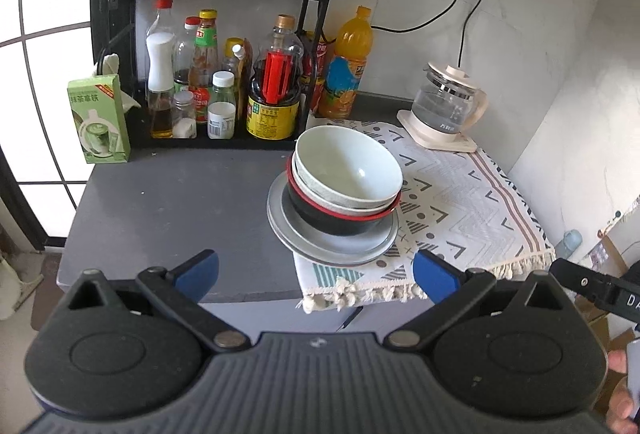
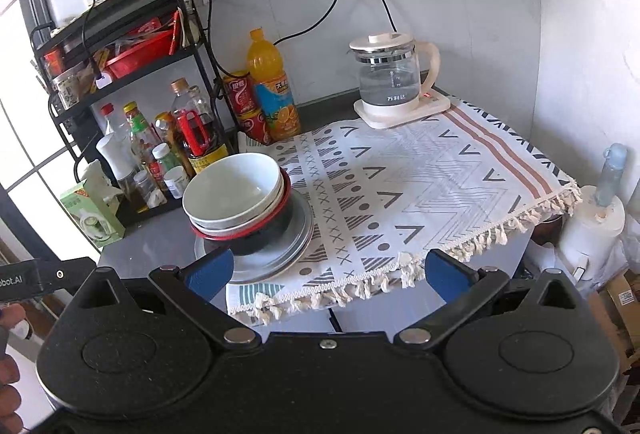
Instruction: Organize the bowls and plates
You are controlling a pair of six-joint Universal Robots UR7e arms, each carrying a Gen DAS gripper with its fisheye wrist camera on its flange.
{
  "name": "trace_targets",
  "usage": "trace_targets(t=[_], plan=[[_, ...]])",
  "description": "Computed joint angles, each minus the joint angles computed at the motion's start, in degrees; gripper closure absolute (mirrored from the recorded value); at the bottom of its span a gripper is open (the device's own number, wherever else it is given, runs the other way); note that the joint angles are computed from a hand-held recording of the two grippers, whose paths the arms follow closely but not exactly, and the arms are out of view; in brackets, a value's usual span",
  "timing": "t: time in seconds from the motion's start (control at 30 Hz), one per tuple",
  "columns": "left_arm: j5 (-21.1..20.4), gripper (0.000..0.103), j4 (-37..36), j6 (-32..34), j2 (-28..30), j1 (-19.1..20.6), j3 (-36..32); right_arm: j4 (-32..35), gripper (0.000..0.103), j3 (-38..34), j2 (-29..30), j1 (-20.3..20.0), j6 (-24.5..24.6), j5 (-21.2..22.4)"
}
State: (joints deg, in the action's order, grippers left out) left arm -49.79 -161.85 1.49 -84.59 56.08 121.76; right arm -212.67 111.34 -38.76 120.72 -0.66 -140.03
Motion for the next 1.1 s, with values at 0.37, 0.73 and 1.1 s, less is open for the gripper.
trace_targets(t=[0.37, 0.73, 1.1], plan=[[-0.21, 0.001, -0.84, 1.80, -4.67, -0.99, 4.72, -2.21, 0.000, 2.29, 0.60, 2.25, -3.07, -1.86], [-0.35, 0.001, -4.37, 4.45, -7.18, -1.39, 8.26, -1.99, 0.000, 5.07, 0.08, 2.98, -1.49, -1.02], [-0.89, 0.001, -2.64, 4.32, -8.14, -0.82, 8.46, -3.58, 0.000, 6.04, 0.24, 3.10, -2.39, -0.43]])
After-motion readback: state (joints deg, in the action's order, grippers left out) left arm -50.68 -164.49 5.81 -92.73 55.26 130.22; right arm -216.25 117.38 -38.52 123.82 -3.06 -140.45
